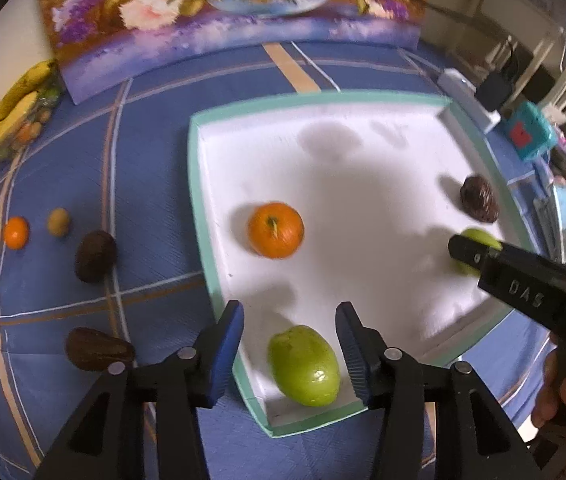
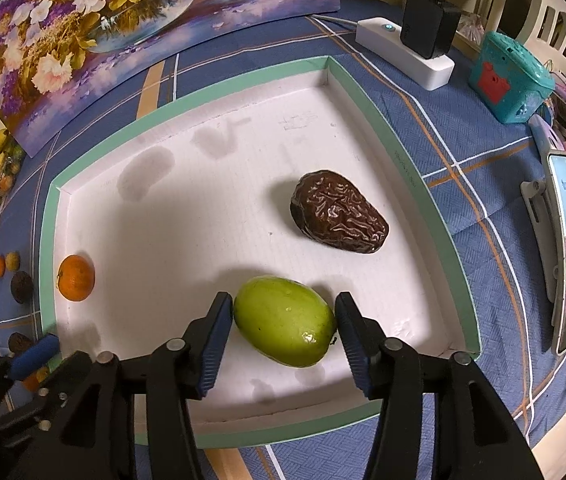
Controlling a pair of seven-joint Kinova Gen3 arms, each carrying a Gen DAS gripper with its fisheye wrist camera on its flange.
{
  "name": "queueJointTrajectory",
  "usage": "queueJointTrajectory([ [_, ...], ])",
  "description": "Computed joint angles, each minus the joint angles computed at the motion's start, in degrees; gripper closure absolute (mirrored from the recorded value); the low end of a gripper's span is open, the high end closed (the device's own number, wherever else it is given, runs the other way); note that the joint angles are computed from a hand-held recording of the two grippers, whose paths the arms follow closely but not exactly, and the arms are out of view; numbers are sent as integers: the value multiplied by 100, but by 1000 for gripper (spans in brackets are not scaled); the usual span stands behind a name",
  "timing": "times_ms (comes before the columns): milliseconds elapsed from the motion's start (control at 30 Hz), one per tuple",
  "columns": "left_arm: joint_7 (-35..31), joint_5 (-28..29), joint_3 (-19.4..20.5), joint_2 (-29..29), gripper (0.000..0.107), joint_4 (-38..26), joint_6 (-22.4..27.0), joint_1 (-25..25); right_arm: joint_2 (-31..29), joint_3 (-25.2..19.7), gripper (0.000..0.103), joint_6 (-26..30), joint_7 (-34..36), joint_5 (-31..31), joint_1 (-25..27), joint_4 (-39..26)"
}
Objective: Organize fruits
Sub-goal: 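Open both grippers to release the green pears into the tray, then withdraw both grippers from the tray toward the remaining fruits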
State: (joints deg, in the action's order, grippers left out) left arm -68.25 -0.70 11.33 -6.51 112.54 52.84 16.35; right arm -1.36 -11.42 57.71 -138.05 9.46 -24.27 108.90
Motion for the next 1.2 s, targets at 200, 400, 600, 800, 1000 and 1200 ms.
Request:
queueJointTrajectory([
  [200,-115,194,-219,-355,55,26,-25,-236,-143,-61,47,34,-124,183,-16,-46],
  [400,228,-50,-155,-447,33,48,-7,-532,-278,-156,46,93,-279,346,-22,-66],
  [600,798,-462,-11,-429,12,151,10,-656,-291,-241,24,39,-400,536,-69,-59],
  [800,1177,-740,20,-378,5,209,-10,-636,-244,-270,18,50,-375,597,-132,-72],
  [1000,1299,-837,-20,-403,4,231,36,-628,-246,-252,17,27,-352,620,-151,-53],
  [1200,1354,-882,-30,-430,4,260,-3,-636,-283,-293,8,-16,-480,745,-162,-10],
])
